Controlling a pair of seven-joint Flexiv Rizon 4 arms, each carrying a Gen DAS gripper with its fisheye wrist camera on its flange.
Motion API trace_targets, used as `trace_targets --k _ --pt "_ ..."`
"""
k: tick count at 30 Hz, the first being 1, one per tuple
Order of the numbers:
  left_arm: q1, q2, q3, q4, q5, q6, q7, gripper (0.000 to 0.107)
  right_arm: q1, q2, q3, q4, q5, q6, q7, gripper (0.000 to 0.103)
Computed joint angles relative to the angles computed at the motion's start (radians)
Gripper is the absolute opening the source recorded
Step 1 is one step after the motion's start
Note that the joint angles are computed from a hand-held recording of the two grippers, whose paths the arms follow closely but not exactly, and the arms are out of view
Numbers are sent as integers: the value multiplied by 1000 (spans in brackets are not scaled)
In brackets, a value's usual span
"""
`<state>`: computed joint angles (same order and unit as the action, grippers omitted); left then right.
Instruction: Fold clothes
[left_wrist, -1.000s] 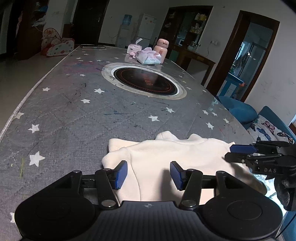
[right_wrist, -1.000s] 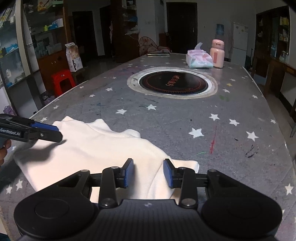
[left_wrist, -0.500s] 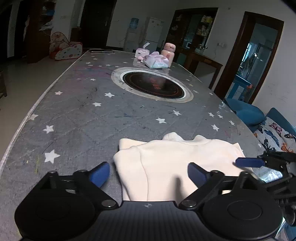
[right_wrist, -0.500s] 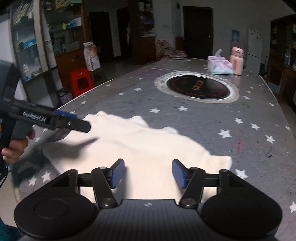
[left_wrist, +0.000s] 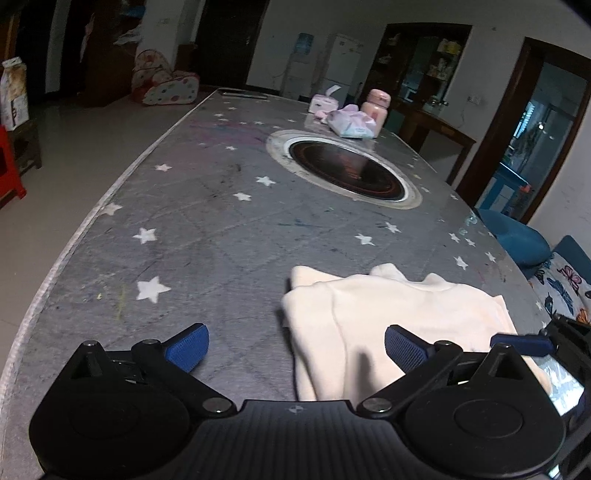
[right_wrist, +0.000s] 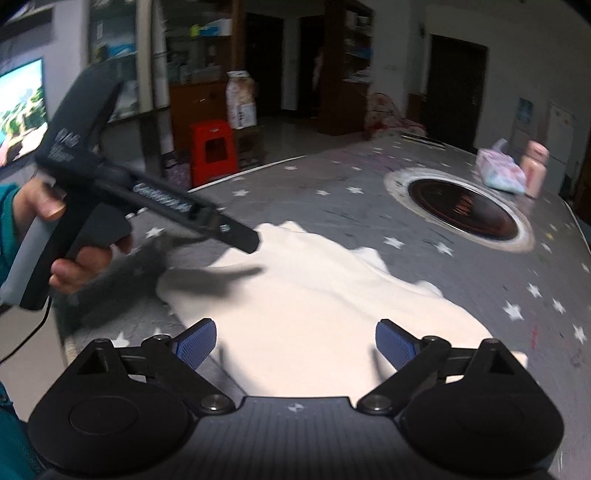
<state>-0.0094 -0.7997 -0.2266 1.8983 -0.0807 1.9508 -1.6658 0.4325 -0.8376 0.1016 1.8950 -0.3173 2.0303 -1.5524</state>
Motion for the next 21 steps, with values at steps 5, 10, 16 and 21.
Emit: trace_targets --k 5,10,16,21 --pt "8 6 -2 8 -4 0 -12 103 33 1 -10 -10 -40 -35 -49 85" --pt "42 8 -37 11 -7 -18 -41 103 73 2 -24 -19 -78 -73 -125 74" --pt "146 -11 -150 13 32 -40 -96 103 102 -12 -18 -46 -104 -111 -204 58" --pt "198 -27 -210 14 55 -43 -130 103 207 -27 -103 -65 -20 -105 -228 34"
